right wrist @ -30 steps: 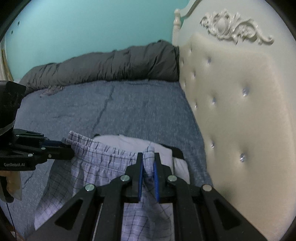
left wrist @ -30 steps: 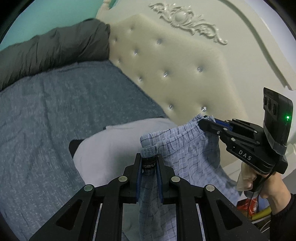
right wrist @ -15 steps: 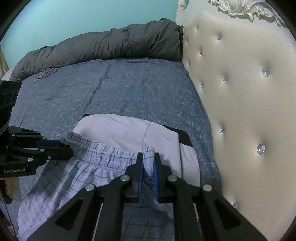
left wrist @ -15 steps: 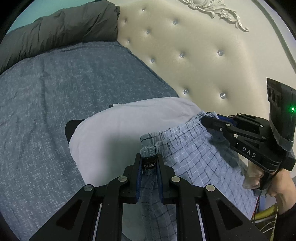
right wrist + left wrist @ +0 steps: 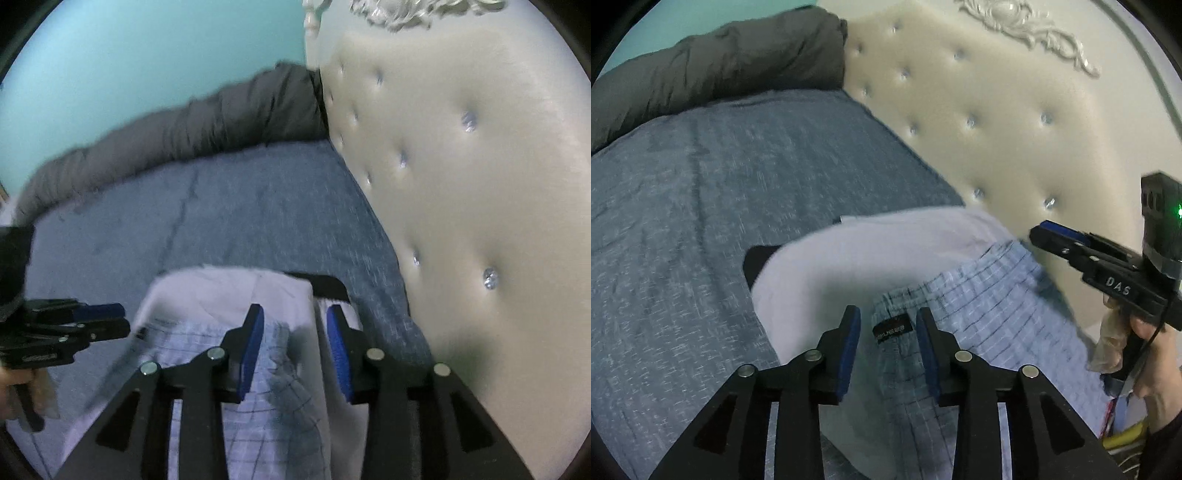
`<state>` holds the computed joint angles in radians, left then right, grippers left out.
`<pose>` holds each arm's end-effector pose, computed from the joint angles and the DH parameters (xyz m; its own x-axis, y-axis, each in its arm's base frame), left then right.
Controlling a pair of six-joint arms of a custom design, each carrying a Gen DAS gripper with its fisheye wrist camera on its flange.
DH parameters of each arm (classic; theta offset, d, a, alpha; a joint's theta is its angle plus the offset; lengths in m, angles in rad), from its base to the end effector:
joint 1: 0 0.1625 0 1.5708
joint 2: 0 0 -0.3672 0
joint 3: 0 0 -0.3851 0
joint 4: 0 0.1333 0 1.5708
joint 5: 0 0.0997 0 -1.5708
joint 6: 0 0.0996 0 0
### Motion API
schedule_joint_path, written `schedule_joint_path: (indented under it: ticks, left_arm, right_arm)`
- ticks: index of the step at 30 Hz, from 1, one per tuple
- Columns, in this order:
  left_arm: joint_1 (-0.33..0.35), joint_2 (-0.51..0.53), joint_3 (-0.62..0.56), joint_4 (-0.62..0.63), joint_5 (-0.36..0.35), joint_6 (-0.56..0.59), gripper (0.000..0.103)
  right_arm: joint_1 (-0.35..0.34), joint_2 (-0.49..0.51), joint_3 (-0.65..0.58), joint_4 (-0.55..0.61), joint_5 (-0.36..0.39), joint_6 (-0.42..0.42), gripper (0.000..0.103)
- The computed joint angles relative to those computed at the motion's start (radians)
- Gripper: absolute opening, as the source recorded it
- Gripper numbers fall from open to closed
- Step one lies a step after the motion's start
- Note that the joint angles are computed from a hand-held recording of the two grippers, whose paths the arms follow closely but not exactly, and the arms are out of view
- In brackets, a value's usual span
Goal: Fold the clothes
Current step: 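Lower the plaid shorts onto the folded stack and open both tools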
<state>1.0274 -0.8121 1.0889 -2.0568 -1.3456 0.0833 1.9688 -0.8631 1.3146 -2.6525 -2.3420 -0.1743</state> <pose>-0.2499 -0.7145 0.2495 -0.8133 0.5324 -0.2349 0.5754 0.7958 -0.1888 0.3332 -0.6278 0.2745 -0.7535 -0.0300 0.6568 -0.4506 0.7509 -0.4827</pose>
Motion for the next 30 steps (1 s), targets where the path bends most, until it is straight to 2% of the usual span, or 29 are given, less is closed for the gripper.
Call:
schedule_joint_path:
  ticks: [1, 3, 6, 9, 14, 16, 21, 25, 30]
  left_arm:
    - [-0.004, -0.013, 0.014, -0.017, 0.005, 0.010, 0.034]
    - [-0.013, -0.030, 0.032, -0.029, 0.011, 0.035, 0.034]
    - [-0.021, -0.035, 0.051, -0.015, -0.002, 0.060, 0.034]
    - [-0.022, -0.031, 0.064, -0.005, -0.002, 0.056, 0.034]
    - [-0.009, -0.017, 0.083, 0.011, 0.027, 0.050, 0.034]
    - [-0.006, -0.008, 0.081, 0.014, 0.032, 0.046, 0.034]
    - [-0.009, -0.006, 0.080, 0.012, 0.046, 0.043, 0.034]
    - [-0.023, -0.056, 0.113, 0.002, 0.065, 0.052, 0.034]
    - [-0.050, -0.160, 0.195, 0.019, 0.026, 0.071, 0.034]
  right_arm:
    - [0.001, -0.008, 0.005, 0.005, 0.014, -0.005, 0.032]
    - [0.005, -0.020, 0.010, 0.048, 0.038, -0.011, 0.017]
    - [0.005, -0.011, -0.015, 0.167, 0.056, 0.016, 0.008]
    - [0.001, 0.016, -0.046, 0.272, 0.007, 0.051, 0.006]
    - [-0.019, 0.041, -0.075, 0.357, -0.067, 0.163, 0.003]
    - [-0.027, 0.042, -0.080, 0.376, -0.072, 0.201, 0.003]
    - [-0.022, 0.007, -0.052, 0.326, -0.076, 0.243, 0.003]
    - [-0.003, -0.083, 0.048, 0.245, -0.021, 0.240, 0.003]
    - [0.028, -0.201, 0.199, 0.169, 0.053, 0.257, 0.003]
